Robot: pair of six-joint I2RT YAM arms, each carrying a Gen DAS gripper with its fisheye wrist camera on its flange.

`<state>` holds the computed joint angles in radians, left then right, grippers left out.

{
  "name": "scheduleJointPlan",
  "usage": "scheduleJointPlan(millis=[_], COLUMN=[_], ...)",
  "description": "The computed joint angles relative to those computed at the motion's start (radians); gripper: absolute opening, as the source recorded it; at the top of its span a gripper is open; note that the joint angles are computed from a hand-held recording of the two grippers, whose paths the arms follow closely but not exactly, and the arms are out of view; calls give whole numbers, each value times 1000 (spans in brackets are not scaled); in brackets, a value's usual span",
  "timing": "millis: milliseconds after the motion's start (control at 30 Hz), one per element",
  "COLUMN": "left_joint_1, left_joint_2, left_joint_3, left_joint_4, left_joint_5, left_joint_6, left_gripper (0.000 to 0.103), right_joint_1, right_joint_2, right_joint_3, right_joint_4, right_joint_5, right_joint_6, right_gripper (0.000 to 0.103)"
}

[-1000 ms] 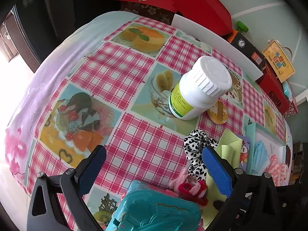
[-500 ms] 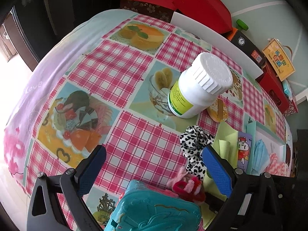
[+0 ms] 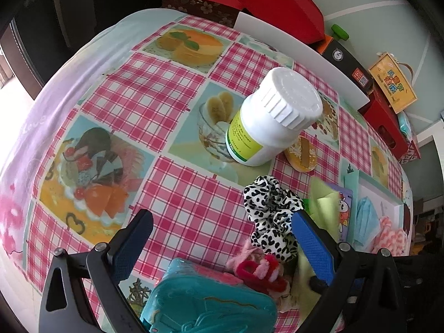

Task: Organize soft objects
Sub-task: 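Grasp the leopard scrunchie with the left gripper while the right gripper holds the green cloth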

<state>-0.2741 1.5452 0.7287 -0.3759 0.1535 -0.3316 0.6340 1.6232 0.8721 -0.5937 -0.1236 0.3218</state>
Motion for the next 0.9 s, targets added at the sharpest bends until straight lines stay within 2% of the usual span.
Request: scheduleJointPlan(millis=[200, 400, 467, 533, 700, 767, 800, 900], left_joint_1=[-36, -136, -161, -184, -231, -243, -255, -281], left_joint_2=[6, 65, 94, 128, 188, 206, 224, 259], left_joint_3=[10, 60, 79, 101, 141, 153, 166, 190], left_joint_4=[5, 0, -4, -9, -19, -13, -11, -18], left_joint_5=[-3, -35, -46, -52, -94, -87, -88, -114], left_joint_6=[5, 6, 4, 1, -12, -14, -20, -24], left_gripper=[100, 99, 95, 87, 86, 80, 74, 73], right_joint_1=[-25, -89, -100, -114, -138, -148, -151, -152], right_joint_2=[-162, -279, -293, -311, -344, -349, -348, -344], right_joint_3=[-34, -76, -91, -102, -121, -124, -125, -130], right_joint_4=[-96, -177, -177, -186, -199, -201, -201, -195], right_joint_5=[30, 54, 57, 53, 51, 47, 46, 44], right_joint_6=[3, 0, 1, -4, -12, -17, -18, -16], right_gripper=[11, 11, 10, 10, 10, 10, 10, 10])
